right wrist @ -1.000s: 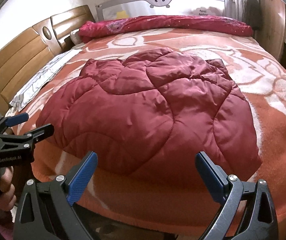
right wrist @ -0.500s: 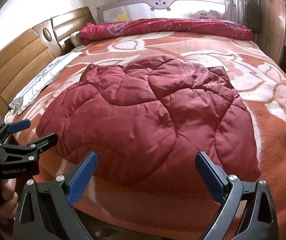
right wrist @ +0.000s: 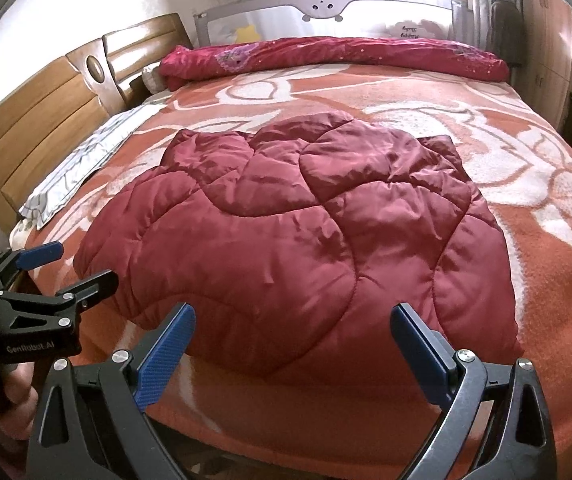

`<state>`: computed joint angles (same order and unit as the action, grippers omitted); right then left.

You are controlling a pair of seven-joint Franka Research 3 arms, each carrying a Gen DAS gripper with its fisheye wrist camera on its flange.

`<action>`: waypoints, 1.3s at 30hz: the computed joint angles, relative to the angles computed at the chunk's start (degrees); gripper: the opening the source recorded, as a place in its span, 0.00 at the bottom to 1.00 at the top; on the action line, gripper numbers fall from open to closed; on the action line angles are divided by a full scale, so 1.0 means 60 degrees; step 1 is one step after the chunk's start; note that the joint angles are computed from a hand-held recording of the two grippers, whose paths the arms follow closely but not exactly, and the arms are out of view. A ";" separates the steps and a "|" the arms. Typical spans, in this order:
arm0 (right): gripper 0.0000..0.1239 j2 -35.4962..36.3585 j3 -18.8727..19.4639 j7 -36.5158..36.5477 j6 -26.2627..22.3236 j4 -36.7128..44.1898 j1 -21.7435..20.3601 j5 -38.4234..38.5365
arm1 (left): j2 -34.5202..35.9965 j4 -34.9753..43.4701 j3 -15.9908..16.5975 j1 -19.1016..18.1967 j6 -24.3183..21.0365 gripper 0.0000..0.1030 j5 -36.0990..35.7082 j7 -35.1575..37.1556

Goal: Fold large clothes

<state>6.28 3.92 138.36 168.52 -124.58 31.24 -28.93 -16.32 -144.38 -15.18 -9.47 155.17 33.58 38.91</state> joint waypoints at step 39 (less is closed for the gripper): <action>0.80 0.0055 -0.0007 -0.0203 -0.0101 0.0135 -0.0056 0.0251 | 0.0411 0.0388 0.0146 -0.0072 -0.0043 1.00 -0.0357 0.0408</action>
<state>6.61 3.88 137.14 167.91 -123.77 30.91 -27.43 -13.85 -142.05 -14.31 -9.91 154.91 31.43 41.35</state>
